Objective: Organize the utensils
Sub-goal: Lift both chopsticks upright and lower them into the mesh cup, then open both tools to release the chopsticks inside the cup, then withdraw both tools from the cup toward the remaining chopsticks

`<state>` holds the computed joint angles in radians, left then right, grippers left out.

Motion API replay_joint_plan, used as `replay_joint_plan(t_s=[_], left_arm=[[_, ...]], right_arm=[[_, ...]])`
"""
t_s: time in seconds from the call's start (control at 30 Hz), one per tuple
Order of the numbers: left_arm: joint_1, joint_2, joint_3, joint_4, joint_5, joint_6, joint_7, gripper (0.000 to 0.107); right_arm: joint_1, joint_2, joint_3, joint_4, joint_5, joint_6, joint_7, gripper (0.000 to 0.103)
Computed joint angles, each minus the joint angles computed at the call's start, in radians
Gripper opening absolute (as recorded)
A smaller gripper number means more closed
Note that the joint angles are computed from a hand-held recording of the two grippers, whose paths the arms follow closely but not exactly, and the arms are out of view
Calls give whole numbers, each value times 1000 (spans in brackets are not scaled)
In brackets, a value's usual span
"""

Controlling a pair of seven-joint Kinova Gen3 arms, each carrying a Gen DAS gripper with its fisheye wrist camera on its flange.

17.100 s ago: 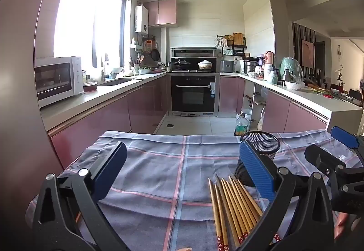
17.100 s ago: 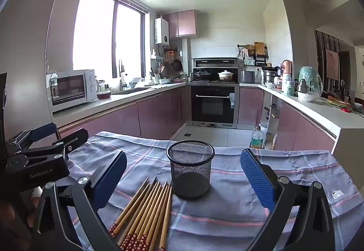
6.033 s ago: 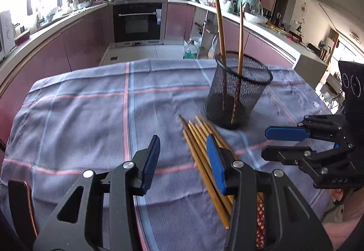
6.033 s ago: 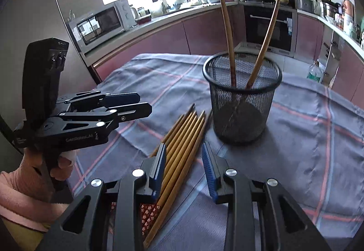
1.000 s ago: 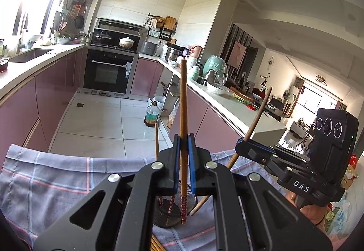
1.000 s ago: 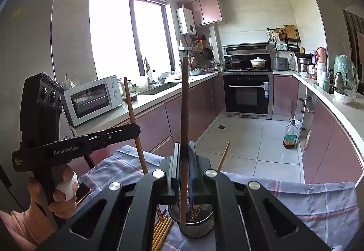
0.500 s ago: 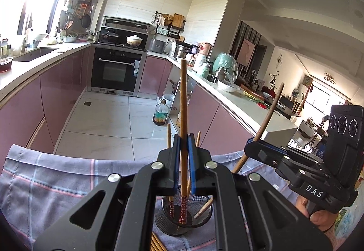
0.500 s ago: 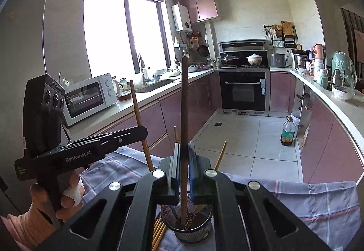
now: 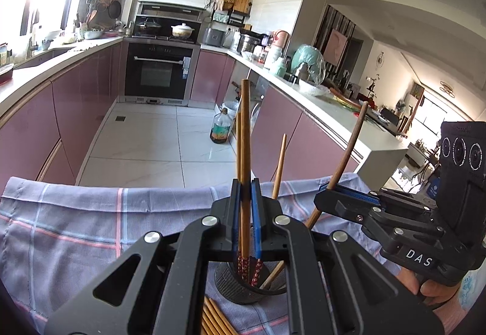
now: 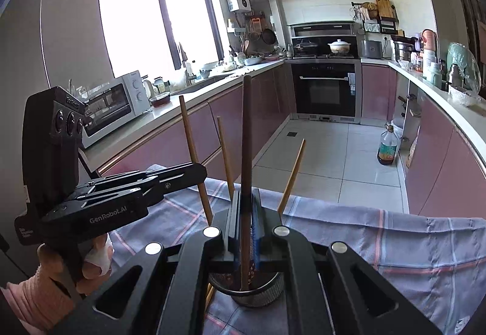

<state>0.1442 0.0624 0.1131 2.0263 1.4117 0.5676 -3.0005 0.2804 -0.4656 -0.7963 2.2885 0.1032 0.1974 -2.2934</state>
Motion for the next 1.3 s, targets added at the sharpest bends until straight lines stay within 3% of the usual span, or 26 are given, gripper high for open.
replay_joint_plan(t_s=[0.27, 0.5, 0.63, 0.83, 1.0, 1.13, 1.3], left_arm=[[14, 74, 24, -51, -70, -46, 50, 8], [-1, 115, 57, -89, -168, -79, 143, 12], [-29, 108, 65, -64, -135, -73, 99, 17], [-33, 76, 54, -7, -30, -99, -9, 35], [-29, 25, 11, 70, 60, -104, -120, 45], [-33, -11, -23, 136, 74, -107, -175, 45], [-51, -41, -51, 218, 107, -112, -257, 45]], right_arm=[[-22, 69, 25, -3, 9, 13, -13, 6], [-9, 101, 17, -12, 57, 29, -77, 16], [-3, 99, 17, -3, 79, 22, -113, 24], [-23, 67, 27, 17, 85, 16, -136, 24], [-94, 6, 62, 35, 58, 20, -116, 25], [-168, -37, 76, 42, 30, 46, -80, 27], [-205, -48, 36, 64, -11, 55, -72, 29]])
